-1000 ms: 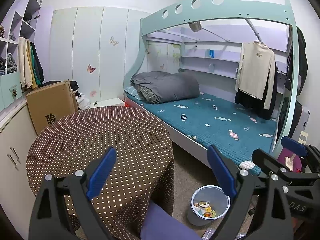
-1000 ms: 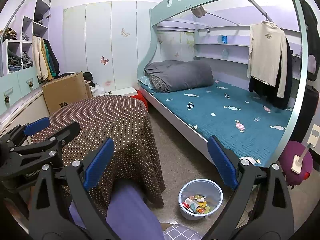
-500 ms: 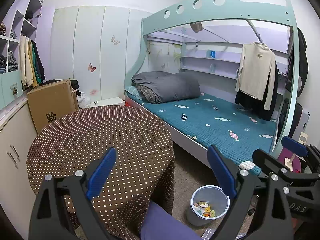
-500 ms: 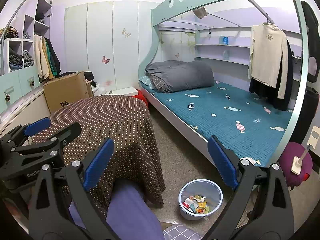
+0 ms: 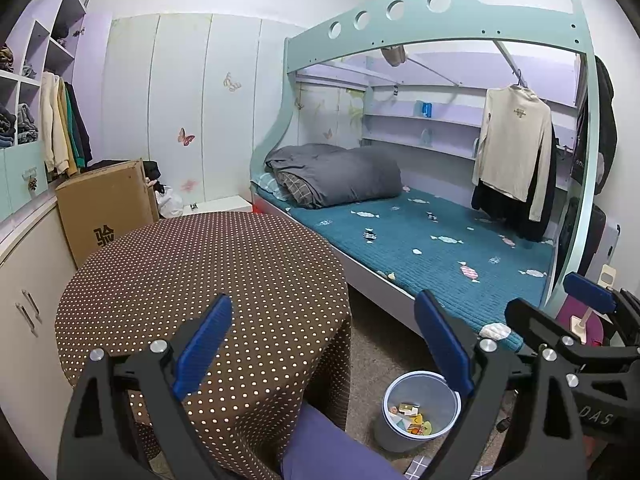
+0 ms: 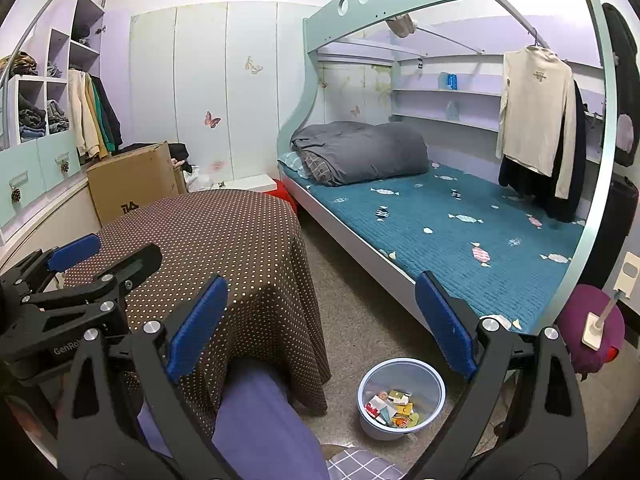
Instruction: Collect trash
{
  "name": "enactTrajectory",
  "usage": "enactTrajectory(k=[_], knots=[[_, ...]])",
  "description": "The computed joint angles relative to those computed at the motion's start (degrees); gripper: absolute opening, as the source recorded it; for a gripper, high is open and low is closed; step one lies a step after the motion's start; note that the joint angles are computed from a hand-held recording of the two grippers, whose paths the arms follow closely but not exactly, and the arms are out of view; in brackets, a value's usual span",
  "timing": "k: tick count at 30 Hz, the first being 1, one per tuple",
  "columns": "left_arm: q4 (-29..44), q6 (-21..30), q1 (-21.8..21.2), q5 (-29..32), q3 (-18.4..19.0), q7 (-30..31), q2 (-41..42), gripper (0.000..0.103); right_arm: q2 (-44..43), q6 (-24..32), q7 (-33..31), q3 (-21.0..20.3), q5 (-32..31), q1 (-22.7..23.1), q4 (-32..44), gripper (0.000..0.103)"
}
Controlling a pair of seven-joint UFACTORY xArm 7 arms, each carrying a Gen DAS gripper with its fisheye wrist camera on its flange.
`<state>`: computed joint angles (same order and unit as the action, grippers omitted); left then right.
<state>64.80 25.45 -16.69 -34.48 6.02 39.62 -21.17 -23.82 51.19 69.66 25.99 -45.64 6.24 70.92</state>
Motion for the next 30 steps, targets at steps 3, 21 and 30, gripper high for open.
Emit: enactTrajectory(k=[3, 21, 30], knots=[[0.0, 0.0, 0.1, 0.1, 0.0, 0.0, 0.0, 0.09, 0.1, 0.2, 0.0, 0.0, 0.2, 0.1, 0.0, 0.093], [1.0, 0.5, 0.9, 1.5, -0.8, -1.3, 0.9, 0.09, 1.0, 0.8, -0.2, -0.6, 0.2, 1.0, 0.8, 0.093], [0.8, 0.1, 0.8, 1.7, -0.9, -1.5, 0.7, 0.09, 0.9, 0.8, -0.4, -0.8, 0.1, 1.1, 0.8, 0.093]])
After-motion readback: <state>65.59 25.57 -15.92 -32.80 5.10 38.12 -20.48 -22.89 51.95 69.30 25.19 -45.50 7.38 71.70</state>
